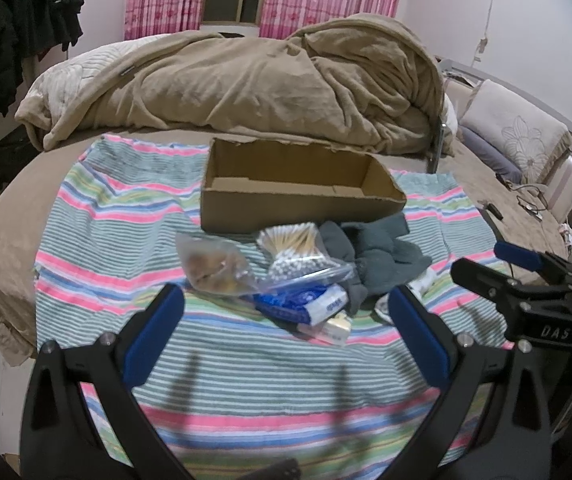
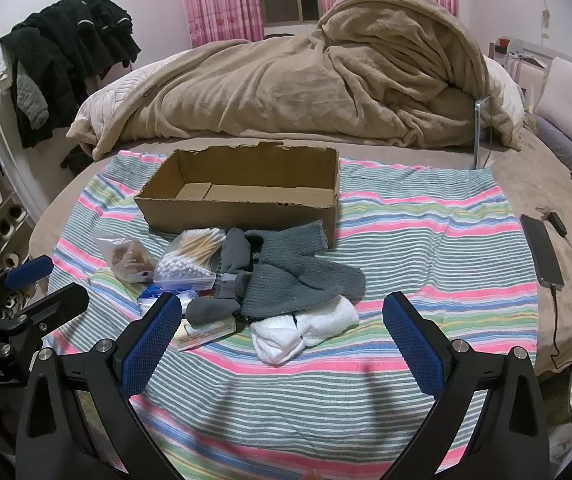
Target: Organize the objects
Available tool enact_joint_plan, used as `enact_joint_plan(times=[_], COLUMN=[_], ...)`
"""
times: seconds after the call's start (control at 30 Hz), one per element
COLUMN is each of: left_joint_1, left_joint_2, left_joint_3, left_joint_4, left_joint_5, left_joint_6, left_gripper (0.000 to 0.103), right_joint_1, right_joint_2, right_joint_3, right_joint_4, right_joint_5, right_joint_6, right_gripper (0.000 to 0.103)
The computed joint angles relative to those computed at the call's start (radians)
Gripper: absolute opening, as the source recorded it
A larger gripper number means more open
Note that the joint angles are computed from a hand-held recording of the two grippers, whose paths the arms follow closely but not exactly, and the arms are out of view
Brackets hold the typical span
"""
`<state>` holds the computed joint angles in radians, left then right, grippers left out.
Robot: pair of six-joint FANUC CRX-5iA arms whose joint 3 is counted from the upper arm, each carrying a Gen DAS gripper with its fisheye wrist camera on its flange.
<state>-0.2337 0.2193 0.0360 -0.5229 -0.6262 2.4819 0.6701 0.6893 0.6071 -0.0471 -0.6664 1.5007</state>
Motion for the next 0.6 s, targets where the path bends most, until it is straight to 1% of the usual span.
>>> enact_joint_plan(times=[0.6], left_joint_1=[0.006], left_joint_2=[0.006], left_joint_3=[0.002], left_joint_4=[0.015], left_joint_5=[0.003], left_joint_6=[-0.020], left_gripper=[0.103], right_joint_1=[-0.005], right_joint_2=[0.005], right_joint_3=[0.009], right_joint_4=[-0.011], right_joint_5=[-0.010], right_joint_6=[0.004], right_gripper=[0.102])
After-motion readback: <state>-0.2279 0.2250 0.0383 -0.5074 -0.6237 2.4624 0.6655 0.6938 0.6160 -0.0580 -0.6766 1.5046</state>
